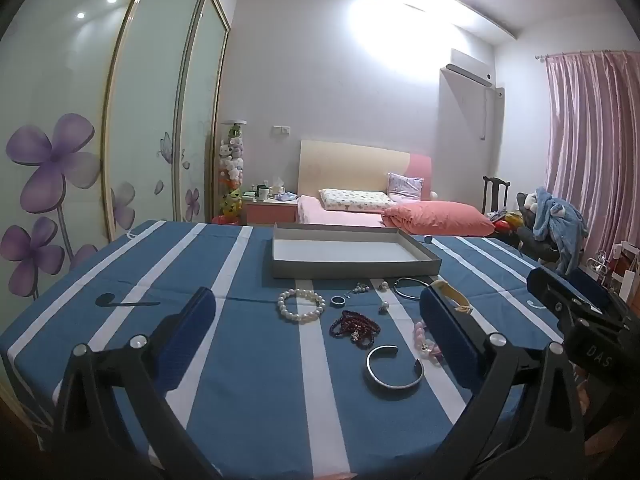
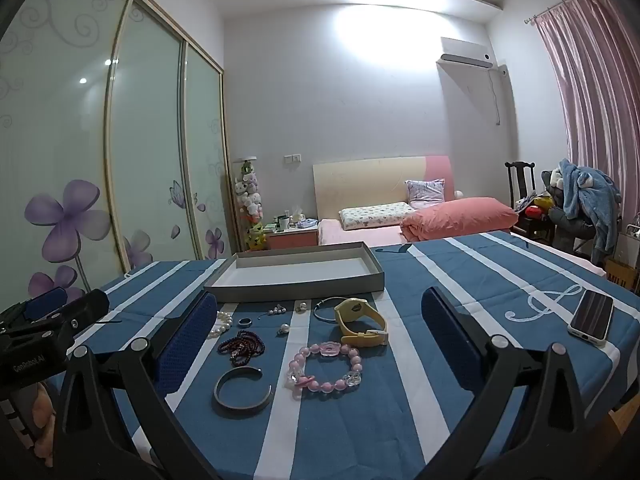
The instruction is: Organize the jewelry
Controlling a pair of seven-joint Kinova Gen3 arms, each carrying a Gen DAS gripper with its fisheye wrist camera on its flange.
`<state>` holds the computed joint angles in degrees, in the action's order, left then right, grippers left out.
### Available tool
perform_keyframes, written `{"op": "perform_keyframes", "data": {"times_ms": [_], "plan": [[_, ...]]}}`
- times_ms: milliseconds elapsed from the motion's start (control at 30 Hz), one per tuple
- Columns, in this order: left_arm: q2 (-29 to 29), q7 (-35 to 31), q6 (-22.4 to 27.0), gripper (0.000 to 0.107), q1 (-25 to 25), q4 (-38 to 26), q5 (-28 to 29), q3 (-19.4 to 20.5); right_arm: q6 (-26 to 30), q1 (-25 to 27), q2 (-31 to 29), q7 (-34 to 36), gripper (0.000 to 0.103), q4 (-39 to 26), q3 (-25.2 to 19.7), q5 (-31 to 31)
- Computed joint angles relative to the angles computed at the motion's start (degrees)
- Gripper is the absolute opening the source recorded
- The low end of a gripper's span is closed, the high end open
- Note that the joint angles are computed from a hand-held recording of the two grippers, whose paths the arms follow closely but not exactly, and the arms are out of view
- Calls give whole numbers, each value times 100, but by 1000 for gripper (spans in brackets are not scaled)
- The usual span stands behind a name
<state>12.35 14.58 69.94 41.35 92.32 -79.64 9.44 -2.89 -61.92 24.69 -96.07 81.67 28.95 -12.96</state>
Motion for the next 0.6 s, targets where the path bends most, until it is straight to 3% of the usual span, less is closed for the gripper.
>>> {"op": "perform_keyframes", "data": {"times_ms": [600], "plan": [[-11, 14, -26, 99, -10, 10, 1, 6, -20, 81, -2, -29, 101, 15, -84, -1]]}}
